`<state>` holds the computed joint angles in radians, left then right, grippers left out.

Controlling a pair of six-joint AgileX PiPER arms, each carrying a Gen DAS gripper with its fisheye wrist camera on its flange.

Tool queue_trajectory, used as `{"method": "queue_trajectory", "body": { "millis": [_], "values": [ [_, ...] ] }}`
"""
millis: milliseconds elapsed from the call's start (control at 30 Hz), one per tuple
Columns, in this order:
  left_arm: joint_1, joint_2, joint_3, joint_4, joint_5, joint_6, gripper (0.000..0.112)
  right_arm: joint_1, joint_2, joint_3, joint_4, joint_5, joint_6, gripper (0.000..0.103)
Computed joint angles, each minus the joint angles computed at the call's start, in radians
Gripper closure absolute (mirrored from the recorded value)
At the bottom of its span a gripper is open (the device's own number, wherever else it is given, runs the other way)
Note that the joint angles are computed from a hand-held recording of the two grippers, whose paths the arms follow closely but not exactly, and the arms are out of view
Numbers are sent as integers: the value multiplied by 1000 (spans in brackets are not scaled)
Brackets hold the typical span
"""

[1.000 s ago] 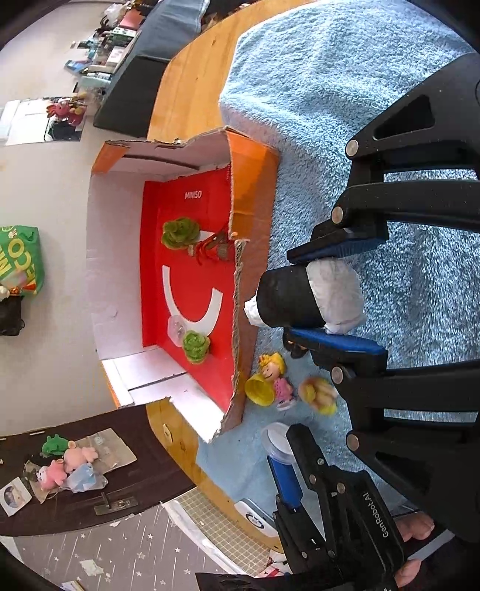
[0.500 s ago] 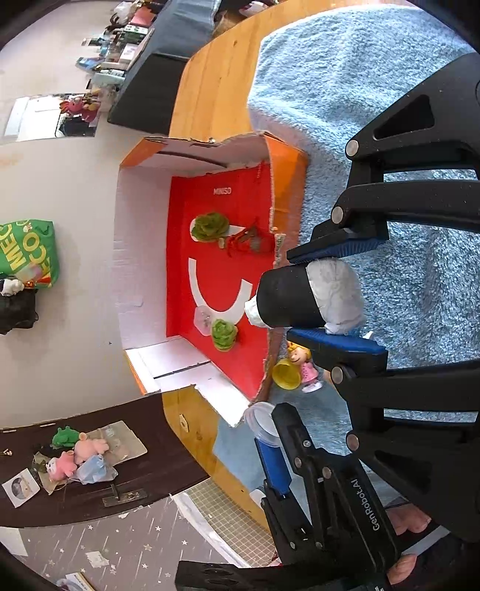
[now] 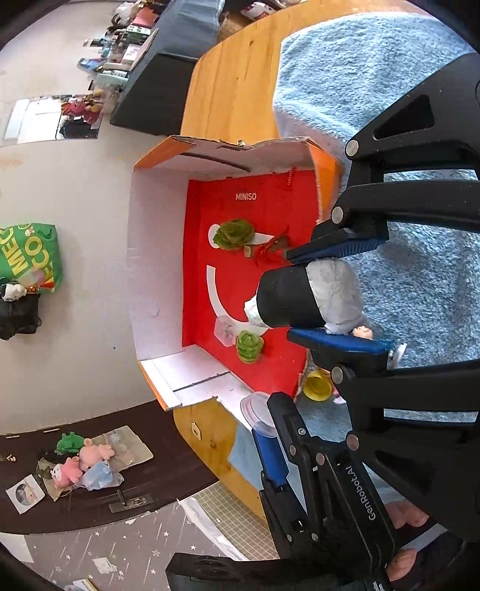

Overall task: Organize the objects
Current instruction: 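Carry the clear lid with left gripper while right gripper carries the figure into the box, then lower the figure and the clear lid onto the box floor and open both grippers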

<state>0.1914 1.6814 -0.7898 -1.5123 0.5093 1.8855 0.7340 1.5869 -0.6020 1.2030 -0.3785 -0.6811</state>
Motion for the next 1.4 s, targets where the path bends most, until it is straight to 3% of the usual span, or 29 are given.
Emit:
{"method": "queue_trajectory", "body": {
  "millis": [767, 1067, 1167, 1400],
  "values": [
    [-93, 195, -257, 374, -57, -420, 71, -164, 161, -178, 25, 186, -134, 69],
    [-99, 253, -327, 534, -22, -565, 71, -190, 224, -231, 54, 237, -186, 69],
    [-104, 264, -336, 559, -28, -585, 71, -202, 242, -245, 93, 257, -232, 69],
    [-121, 299, -375, 614, -30, -646, 71, -221, 267, -272, 363, 271, -519, 69]
  ]
}}
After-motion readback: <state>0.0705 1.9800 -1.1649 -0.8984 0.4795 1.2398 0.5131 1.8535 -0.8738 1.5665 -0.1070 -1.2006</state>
